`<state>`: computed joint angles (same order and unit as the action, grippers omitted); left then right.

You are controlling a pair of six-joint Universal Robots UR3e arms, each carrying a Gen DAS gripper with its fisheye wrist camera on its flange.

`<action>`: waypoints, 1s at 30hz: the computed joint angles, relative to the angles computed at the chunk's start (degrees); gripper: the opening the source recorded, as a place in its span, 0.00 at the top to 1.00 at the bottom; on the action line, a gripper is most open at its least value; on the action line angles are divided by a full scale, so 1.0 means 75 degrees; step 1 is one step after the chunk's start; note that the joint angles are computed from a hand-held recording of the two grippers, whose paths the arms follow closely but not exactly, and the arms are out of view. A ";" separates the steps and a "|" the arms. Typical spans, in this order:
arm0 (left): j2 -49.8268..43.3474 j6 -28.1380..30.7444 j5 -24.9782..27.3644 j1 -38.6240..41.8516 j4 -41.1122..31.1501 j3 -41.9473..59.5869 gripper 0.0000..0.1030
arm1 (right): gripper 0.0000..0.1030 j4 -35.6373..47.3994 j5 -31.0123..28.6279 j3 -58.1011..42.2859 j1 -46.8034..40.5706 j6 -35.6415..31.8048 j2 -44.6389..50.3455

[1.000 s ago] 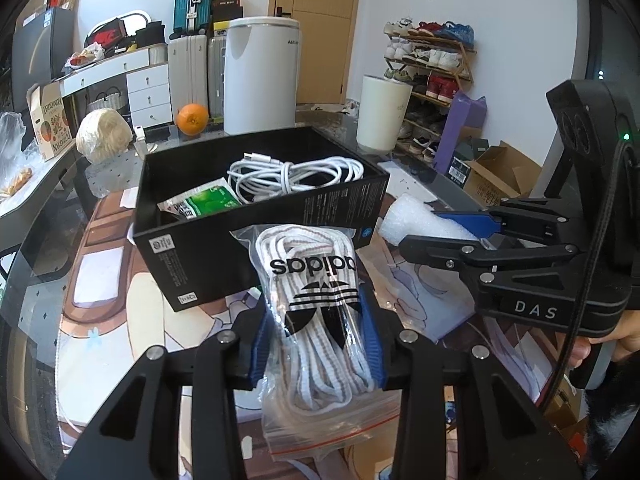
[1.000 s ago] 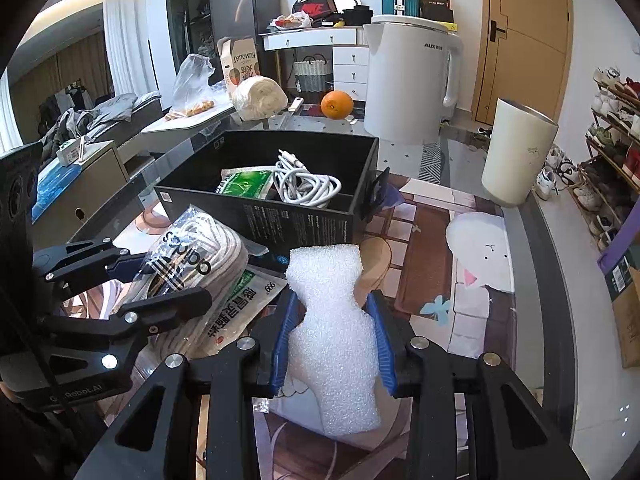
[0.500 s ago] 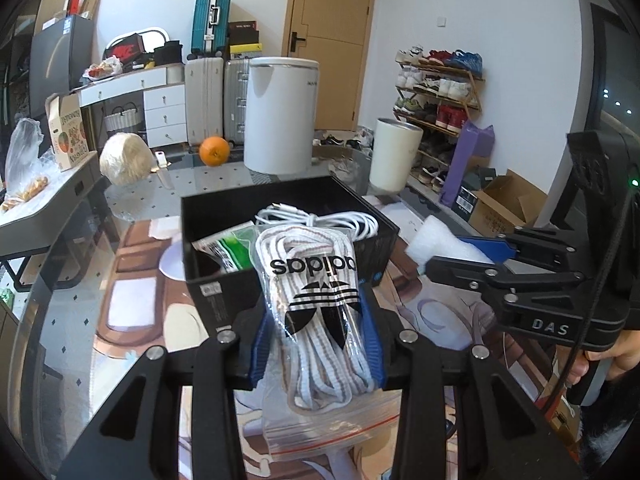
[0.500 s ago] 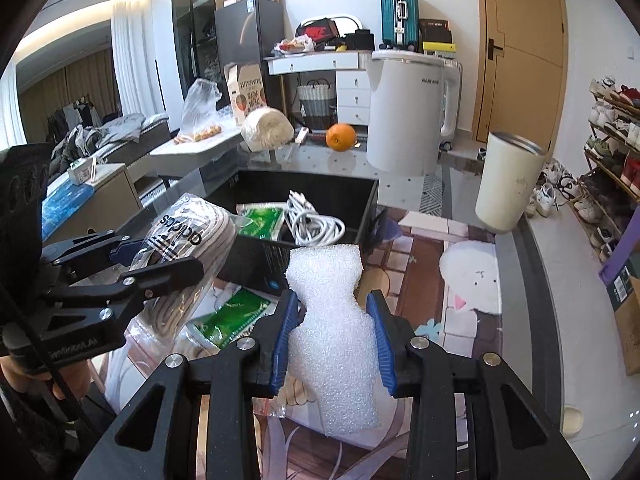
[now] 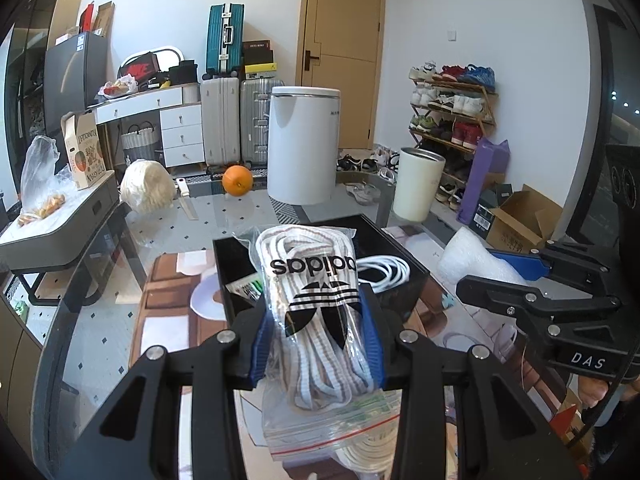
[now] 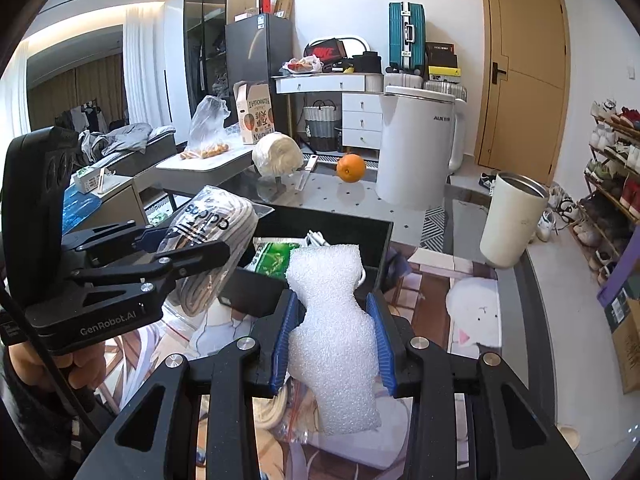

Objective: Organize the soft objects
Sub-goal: 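Lift and carry the rope bag with left tool while right tool carries foam over the box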

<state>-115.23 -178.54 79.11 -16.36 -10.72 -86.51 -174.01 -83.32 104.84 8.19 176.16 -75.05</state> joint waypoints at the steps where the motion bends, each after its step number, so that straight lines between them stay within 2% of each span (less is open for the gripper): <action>1: -0.0005 0.0010 -0.0023 0.0049 0.0003 0.0019 0.63 | 0.65 0.0064 0.0050 -0.0104 -0.0008 0.0003 0.0059; 7: -0.0129 0.0005 -0.0050 0.0263 -0.0153 0.0265 0.63 | 0.65 0.0594 0.0185 -0.1205 -0.0004 -0.0155 0.0677; 11: -0.0305 -0.0127 -0.0310 0.0417 -0.0190 0.0503 0.63 | 0.65 0.0859 0.0376 -0.1946 -0.0059 -0.0273 0.1128; 20: -0.1004 -0.0139 -0.0203 0.0348 -0.0594 0.1577 0.63 | 0.65 0.1687 0.0559 -0.4096 -0.0127 -0.0609 0.2596; 30: -0.1940 0.0161 -0.0399 0.0306 -0.1744 0.3070 0.63 | 0.65 0.3234 0.0207 -0.6161 -0.0098 -0.0904 0.3848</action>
<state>-129.78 -177.33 76.11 -14.06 -23.80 -63.49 -149.76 -81.77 58.63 7.45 169.38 -46.19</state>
